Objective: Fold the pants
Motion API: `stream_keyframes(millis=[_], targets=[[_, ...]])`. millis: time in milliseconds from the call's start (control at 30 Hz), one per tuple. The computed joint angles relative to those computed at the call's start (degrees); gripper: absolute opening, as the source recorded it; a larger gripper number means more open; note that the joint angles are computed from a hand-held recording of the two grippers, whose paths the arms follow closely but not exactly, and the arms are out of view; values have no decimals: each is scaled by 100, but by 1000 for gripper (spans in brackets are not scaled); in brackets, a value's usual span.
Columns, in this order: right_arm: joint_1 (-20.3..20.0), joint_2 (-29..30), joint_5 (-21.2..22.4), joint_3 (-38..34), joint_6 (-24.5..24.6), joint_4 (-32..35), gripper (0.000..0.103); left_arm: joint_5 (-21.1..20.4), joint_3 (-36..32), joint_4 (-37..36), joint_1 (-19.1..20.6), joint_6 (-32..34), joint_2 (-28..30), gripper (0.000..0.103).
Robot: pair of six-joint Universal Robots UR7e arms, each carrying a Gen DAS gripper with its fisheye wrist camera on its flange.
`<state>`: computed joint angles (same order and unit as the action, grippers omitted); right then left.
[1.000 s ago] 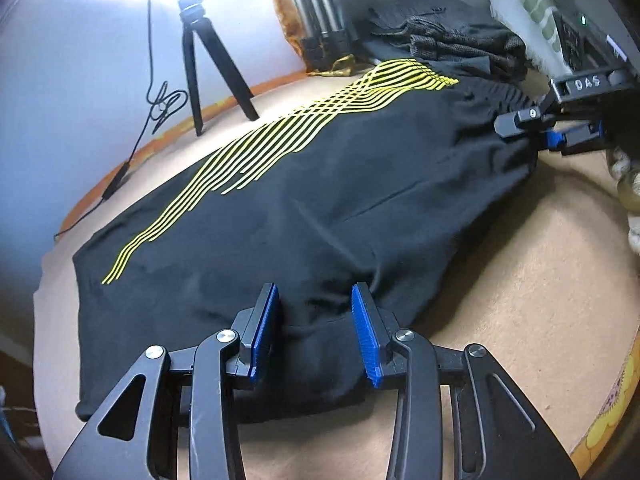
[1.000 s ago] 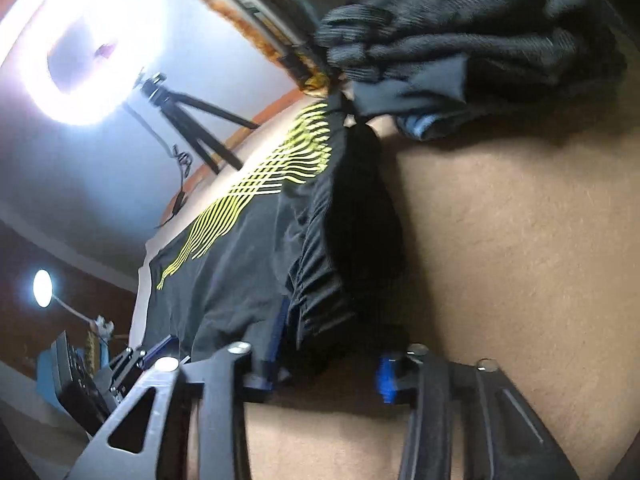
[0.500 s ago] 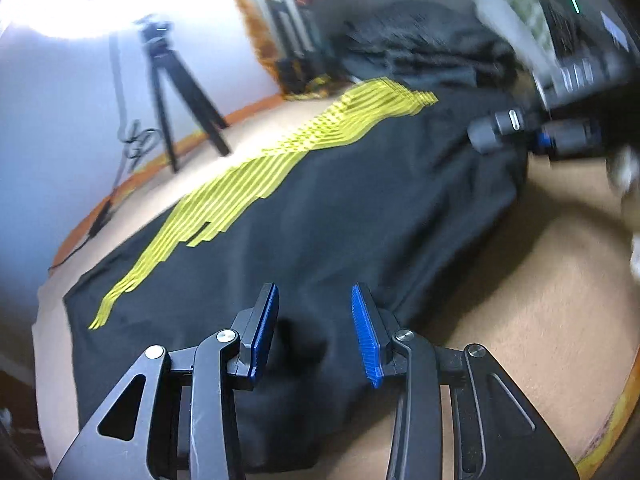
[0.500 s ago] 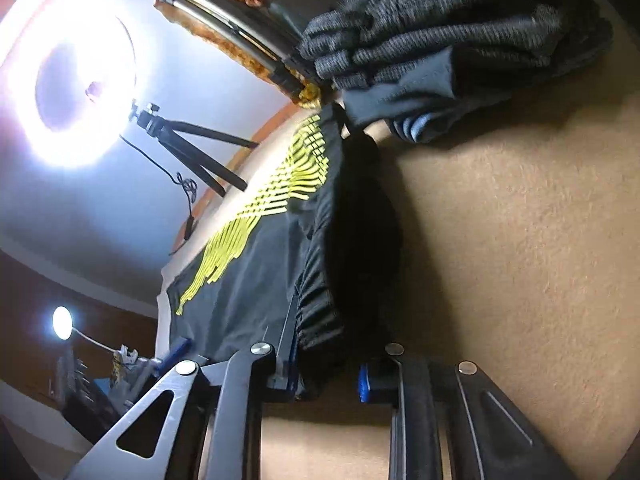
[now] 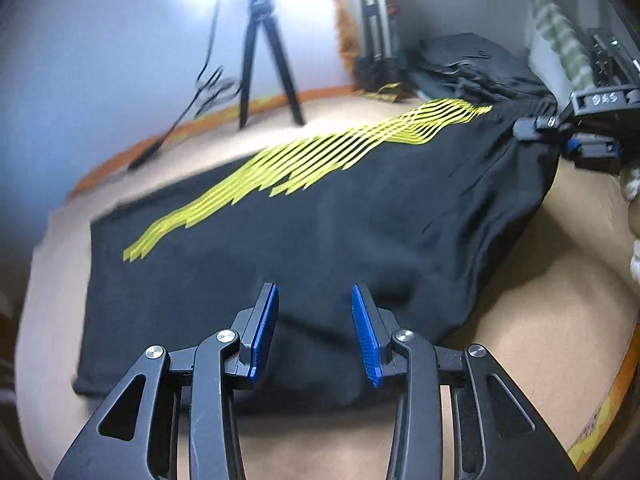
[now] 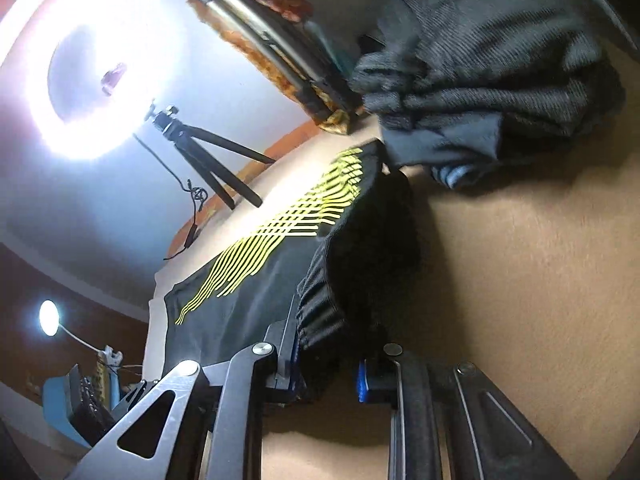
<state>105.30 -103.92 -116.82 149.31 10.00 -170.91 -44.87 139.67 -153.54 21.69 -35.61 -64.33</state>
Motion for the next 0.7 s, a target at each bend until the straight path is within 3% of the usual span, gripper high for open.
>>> stream_keyframes(millis=[133,200,333,433,567,700], targets=[[631,596,-502,-249,-43,-222,19,-275,207,131,61,-191,-248,37],[938,973,-746,-377,-107,-433,18,-132,267,400,-55,-300,-498,36],[1426,1620,-1152,-625,-214,-634,17,271,553,1039,-294,-910,-1596,37],[1674,2109,-1250,-859,-148,-578,17,598,702,1949,-382,-1609,-2533,37],[1991,2820,-1423,-1185,-172,-586,16,959,754,3733,-573,-2750,-3928,37],[2253,3761,-1488,-1650,-208,-670,16,1097,683,5319,-743,-3729,-4877,37]])
